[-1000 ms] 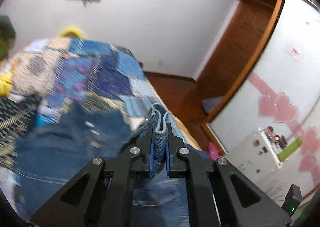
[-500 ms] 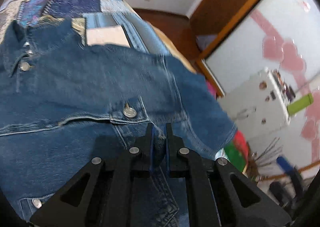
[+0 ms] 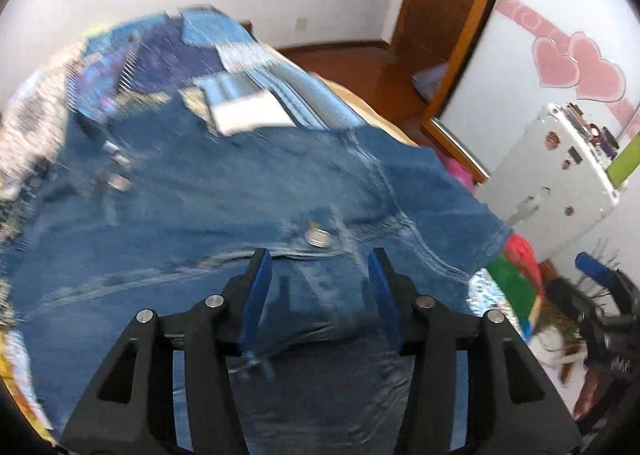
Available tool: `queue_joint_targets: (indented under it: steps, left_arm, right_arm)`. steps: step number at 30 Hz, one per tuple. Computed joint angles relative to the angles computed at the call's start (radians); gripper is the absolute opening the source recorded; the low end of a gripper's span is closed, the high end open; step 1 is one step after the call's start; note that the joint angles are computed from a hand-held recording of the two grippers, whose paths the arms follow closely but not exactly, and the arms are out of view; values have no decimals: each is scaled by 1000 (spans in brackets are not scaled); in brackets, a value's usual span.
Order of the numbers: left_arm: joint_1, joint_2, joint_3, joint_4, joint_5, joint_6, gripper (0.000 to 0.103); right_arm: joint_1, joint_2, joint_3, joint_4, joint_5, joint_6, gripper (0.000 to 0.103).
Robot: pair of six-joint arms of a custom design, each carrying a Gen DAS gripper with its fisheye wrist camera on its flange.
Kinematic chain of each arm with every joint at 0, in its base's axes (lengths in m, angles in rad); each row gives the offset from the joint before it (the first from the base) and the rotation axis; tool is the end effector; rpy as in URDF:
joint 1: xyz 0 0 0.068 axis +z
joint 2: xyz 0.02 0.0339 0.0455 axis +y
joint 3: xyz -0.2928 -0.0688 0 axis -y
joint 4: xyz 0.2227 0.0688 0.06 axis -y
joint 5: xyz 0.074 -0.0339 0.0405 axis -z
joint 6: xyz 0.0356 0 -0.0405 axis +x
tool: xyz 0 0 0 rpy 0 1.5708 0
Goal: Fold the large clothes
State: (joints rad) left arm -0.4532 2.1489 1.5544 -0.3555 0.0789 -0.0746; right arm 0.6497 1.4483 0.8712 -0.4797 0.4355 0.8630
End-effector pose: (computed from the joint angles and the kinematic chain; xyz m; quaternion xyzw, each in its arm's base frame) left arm 0.4139 -0.2047 0.1946 0.1909 0.9322 -0.1159 0.2848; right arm 0.2128 0.1428 0.2403 0.1551 0.9331 0.0183 0.3239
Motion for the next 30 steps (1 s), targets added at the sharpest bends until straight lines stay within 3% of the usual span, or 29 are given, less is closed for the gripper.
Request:
queue_joint_targets:
  steps: [5,12,16,21,30]
  left_arm:
    - [50,-129,-137,96,-107,76,64]
    - [167,-216,-262,125,-120,102,74]
    - [237,-245,-338,152,-120,97,82]
    - [316,-277,-446,193,-128,104,82]
    - [397,-307,-539,219,-36,22,82]
  right_arm:
    - [-35,6,5,34,-22,-44,103]
    - [-98,14,-24,133,-104,-111,103]
    - [-186,51,-82,210,-257,-116,103]
    - [-297,71,-190,330,-446,-66,103]
    - [-484,171,-219,508,-656,-66,99]
